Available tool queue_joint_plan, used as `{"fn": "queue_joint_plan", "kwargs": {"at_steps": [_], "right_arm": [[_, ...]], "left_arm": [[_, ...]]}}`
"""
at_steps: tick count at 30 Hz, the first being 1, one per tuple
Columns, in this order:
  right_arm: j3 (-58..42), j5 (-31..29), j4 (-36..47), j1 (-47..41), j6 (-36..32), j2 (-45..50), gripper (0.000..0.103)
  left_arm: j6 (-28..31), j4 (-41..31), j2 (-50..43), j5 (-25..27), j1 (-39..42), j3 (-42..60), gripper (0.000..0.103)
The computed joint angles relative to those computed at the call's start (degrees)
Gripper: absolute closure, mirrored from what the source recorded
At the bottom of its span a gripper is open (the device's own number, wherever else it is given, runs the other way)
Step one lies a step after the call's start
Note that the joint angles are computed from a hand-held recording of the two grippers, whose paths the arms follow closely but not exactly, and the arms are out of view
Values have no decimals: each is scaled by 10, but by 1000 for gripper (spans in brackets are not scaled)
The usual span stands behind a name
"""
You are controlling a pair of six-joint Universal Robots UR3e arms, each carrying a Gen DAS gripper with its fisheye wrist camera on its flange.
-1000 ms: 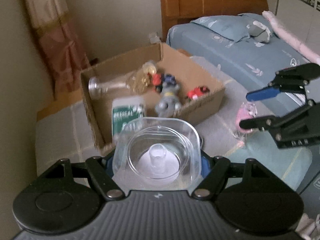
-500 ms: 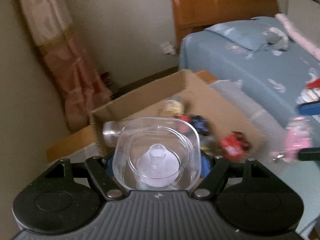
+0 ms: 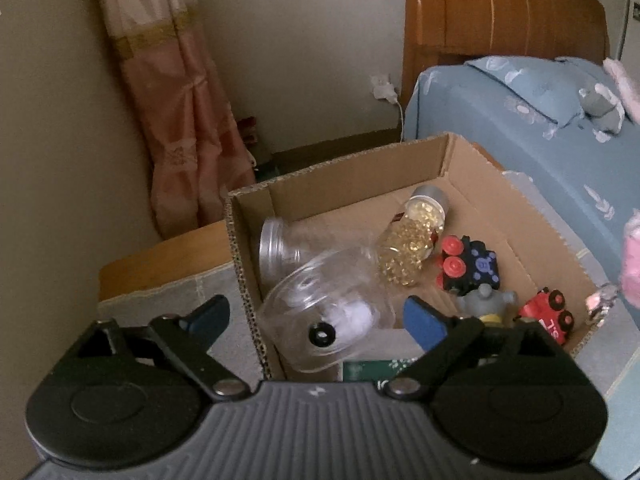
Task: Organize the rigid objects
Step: 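Carry cup with left tool into the box while right tool drops the pink toy in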
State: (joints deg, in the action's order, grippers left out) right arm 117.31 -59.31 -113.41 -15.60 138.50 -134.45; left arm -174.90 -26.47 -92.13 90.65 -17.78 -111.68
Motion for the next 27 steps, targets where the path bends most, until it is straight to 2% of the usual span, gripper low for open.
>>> {"fn": "queue_joint_plan", "kwargs": {"at_steps": [5,13,22,24,27], "right_arm": [[-32,-63,-110,98,81,113,48],[-127,-128,-203,194,160,275,48],[-277,-210,-254,270,230,486,48],[-318,-236,-237,283,241,529,47],[-324,-239,-238,281,251,547,40]], "left_arm": [[7,8,63,-36,29,-57,9],[43,6,167,-71,65,-148,6],[90,21,255,-104,100,-225,6],[95,16,266,-110,110,-235,6],[103,1,285,-126,132,-245,6]]}}
